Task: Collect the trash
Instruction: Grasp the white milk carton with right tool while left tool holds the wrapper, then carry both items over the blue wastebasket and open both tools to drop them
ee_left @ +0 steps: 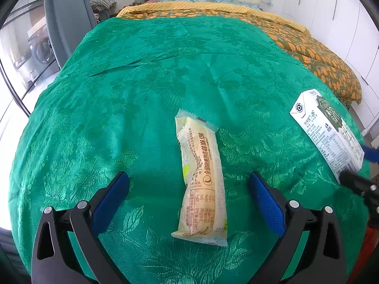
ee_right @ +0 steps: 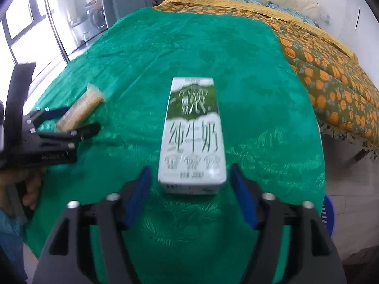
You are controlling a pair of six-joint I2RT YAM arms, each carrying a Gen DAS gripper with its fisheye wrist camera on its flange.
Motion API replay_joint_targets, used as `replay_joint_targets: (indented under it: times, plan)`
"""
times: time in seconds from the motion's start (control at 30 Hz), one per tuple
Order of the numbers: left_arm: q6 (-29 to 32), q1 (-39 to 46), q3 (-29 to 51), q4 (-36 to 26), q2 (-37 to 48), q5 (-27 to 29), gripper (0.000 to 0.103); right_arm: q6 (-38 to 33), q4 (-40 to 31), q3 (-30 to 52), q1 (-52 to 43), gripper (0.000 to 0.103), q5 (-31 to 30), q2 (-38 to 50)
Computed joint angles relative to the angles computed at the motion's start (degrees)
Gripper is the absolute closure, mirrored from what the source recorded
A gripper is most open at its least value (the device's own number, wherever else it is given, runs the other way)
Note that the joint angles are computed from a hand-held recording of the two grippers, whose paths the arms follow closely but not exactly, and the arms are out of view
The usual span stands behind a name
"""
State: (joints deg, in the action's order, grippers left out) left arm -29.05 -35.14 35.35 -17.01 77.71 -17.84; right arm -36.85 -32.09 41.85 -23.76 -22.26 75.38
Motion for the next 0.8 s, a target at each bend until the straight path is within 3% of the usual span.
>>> replay_joint_targets:
  times: [0.2, 0.33, 0.43, 0.5, 0.53, 0.6, 0.63, 0.8]
  plan:
    - [7.1, 7.9, -2.7, -0.8, -7.7, 13.2, 0.006, 1.8, -11.0, 14.2, 1.2, 0.024, 0.7, 8.8]
    - [6.9, 6.6, -0.1, -4.4, -7.3, 11.0, 0.006, 3.1, -12.9, 18.7, 6.9, 0.024, 5.5, 12.4]
    - [6.9, 3.8, 3.1, -7.1, -3.5, 7.6, 0.023, 5.6, -14.0, 20.9, 10.3, 0.025, 8.4, 15.8]
    - [6.2, 2.6, 4.5, -7.9, -1.6, 6.5, 0.036, 6.8, -11.6, 19.9, 11.9, 0.047, 11.7, 15.9]
    - [6.1, 2.3, 5.0, -8.1, -1.1, 6.5, 0.045, 6.9, -11.4, 19.9, 12.0, 0.054, 11.9, 16.1]
    - [5.8, 1.4, 5.9, -8.5, -0.2, 6.0, 0.073, 7.2, -11.8, 19.7, 10.7, 0.054, 10.3, 15.7]
    - [5.6, 1.0, 6.1, -8.6, -0.1, 5.6, 0.08, 6.5, -12.1, 19.4, 9.5, 0.055, 8.7, 14.8]
    - [2.8, -1.0, 5.1, -8.0, -3.9, 6.0, 0.086, 0.1, -17.1, 19.8, 1.7, 0.055, 1.0, 11.0]
